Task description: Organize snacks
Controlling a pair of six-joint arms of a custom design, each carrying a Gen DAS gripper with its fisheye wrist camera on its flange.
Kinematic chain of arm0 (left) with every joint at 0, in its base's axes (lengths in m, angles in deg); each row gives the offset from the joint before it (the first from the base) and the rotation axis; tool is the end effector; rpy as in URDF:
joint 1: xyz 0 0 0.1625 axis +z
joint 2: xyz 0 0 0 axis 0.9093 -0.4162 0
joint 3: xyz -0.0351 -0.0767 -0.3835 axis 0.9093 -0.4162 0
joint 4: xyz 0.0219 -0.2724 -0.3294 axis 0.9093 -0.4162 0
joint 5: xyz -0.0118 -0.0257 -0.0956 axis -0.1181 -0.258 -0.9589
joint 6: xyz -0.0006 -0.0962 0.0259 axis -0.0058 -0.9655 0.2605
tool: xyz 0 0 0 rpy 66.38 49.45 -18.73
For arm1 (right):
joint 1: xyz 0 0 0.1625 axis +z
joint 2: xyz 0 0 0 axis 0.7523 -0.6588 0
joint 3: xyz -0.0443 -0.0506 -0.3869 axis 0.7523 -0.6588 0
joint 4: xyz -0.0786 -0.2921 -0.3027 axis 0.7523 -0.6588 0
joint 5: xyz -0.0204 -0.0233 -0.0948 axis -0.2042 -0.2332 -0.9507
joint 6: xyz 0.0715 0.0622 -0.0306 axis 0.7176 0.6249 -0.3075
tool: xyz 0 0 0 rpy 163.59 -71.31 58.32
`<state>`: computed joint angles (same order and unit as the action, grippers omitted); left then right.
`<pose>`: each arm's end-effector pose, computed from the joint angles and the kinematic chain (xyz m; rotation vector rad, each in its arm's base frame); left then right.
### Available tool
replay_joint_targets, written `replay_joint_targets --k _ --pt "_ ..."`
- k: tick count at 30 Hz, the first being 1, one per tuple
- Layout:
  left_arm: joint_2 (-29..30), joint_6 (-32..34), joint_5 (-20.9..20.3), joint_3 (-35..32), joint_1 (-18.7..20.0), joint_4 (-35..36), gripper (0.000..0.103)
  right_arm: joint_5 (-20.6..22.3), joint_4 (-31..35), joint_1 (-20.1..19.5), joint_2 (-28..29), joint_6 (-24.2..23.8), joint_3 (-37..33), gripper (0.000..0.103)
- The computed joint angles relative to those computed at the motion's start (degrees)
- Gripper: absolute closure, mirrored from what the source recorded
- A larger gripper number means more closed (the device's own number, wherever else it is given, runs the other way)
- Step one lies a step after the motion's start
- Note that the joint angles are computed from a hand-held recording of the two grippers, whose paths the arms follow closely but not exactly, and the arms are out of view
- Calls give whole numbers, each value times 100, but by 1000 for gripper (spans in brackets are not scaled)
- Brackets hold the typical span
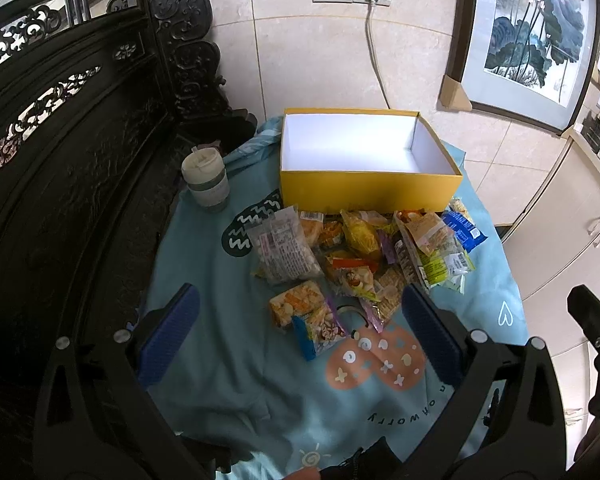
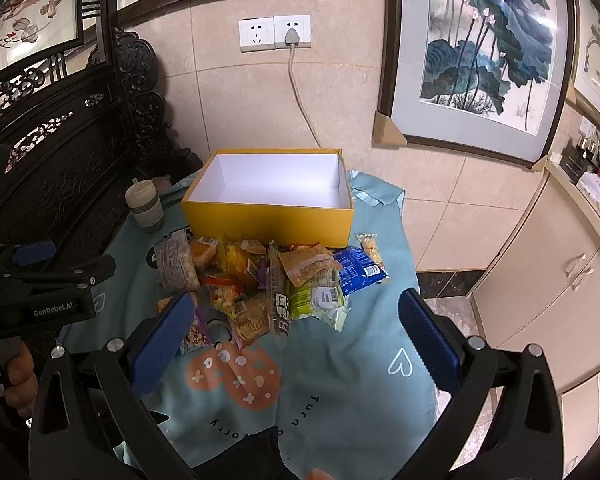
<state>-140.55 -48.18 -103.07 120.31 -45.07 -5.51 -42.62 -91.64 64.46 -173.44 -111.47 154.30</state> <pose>-0.4318 -0.3876 0.1721 0.0269 2.0980 -0.8889 0.2520 -0.3944 0.3568 0.7259 -2.3020 0.8372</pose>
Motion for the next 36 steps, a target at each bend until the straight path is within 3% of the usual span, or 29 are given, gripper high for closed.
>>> replay_joint_targets --k 36 --pt "-7 -11 -85 41 29 -35 2 -41 18 24 37 63 27 1"
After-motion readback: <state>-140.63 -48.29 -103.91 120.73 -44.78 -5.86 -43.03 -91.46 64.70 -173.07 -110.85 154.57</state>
